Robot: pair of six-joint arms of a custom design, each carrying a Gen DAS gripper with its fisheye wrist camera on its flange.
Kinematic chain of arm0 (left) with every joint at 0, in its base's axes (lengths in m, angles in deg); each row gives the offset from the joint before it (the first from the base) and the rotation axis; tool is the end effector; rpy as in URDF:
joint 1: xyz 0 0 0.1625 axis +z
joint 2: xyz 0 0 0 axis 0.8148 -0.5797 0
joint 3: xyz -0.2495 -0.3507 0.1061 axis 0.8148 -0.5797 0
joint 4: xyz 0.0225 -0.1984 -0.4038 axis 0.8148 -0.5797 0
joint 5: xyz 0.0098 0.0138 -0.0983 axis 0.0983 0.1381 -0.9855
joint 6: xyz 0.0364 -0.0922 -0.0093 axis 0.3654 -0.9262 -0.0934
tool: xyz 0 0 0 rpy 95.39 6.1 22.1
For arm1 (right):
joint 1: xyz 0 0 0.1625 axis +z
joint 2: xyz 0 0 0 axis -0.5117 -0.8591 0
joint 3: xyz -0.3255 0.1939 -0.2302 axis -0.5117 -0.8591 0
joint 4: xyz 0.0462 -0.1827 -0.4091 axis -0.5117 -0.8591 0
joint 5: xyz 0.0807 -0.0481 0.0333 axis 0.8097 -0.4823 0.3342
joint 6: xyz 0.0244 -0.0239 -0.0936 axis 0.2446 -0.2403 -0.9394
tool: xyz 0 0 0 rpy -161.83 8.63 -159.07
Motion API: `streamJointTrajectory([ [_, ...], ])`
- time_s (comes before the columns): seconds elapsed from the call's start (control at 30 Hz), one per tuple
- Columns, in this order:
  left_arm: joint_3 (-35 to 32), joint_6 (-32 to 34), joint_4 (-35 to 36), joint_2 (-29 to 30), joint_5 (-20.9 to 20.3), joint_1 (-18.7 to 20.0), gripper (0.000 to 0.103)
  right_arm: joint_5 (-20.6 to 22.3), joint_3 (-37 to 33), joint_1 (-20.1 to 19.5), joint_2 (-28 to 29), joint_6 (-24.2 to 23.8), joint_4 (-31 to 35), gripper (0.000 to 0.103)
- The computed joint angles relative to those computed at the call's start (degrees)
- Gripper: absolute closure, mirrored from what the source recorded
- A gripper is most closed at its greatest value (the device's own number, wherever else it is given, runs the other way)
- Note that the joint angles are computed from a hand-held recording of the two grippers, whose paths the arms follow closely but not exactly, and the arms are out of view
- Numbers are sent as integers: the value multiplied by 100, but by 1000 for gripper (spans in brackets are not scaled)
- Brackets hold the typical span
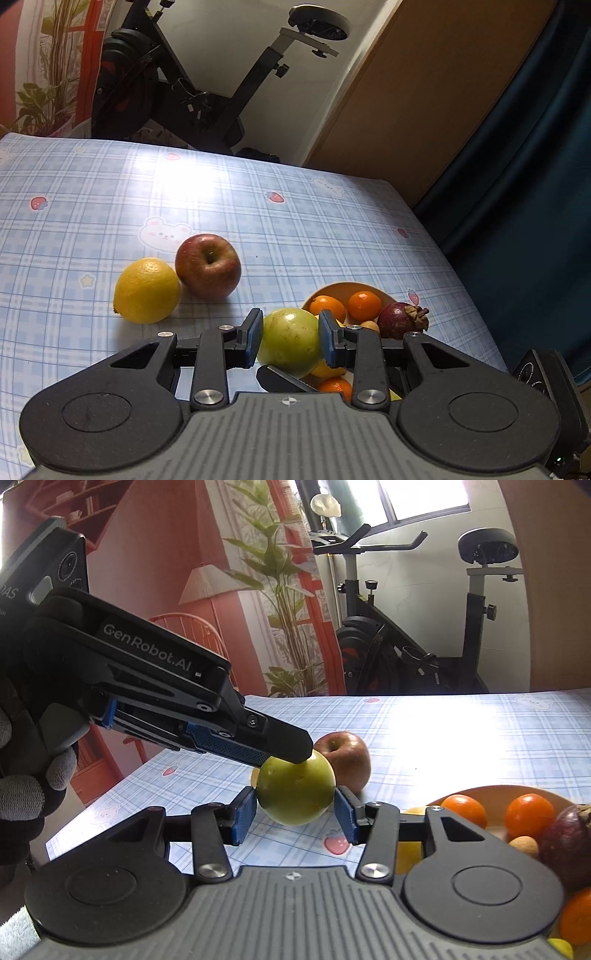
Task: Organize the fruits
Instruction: 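Carry the yellow-green fruit with the left gripper and lower it into the plate, then open the left gripper and withdraw it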
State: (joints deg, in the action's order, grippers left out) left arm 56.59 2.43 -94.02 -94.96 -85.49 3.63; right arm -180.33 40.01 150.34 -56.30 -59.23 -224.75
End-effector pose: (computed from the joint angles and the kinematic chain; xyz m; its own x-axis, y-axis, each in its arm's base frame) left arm -0.0194 -0.4005 0.3454 -0.9182 -0.0162 -0.3958 0.2605 0.7280 -0.6342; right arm 0.3695 -0.3987 -0.0883 -0.7105 -0.6403 0.2917 -0.6577 0.4570 -0.5987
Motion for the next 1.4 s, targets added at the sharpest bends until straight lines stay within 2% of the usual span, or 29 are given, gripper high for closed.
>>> streamJointTrajectory([
  [0.3, -163, 146, -390, 1017, -314, -168, 69, -537, 601, -211, -506, -75, -324, 54],
  [0.43, -303, 259, -524, 1399, -512, -29, 69, -614, 684, -356, -608, -105, -289, 54],
  [0.57, -386, 334, -601, 1687, -459, -1, 69, -890, 657, -341, -563, -127, -331, 54],
  [1.0, -448, 245, -471, 1841, -382, 52, 70, -1137, 675, -369, -368, -26, -453, 53],
  [1.4, -328, -4, -650, 1479, -52, -29, 70, -1298, 599, -294, -249, -85, -618, 53],
])
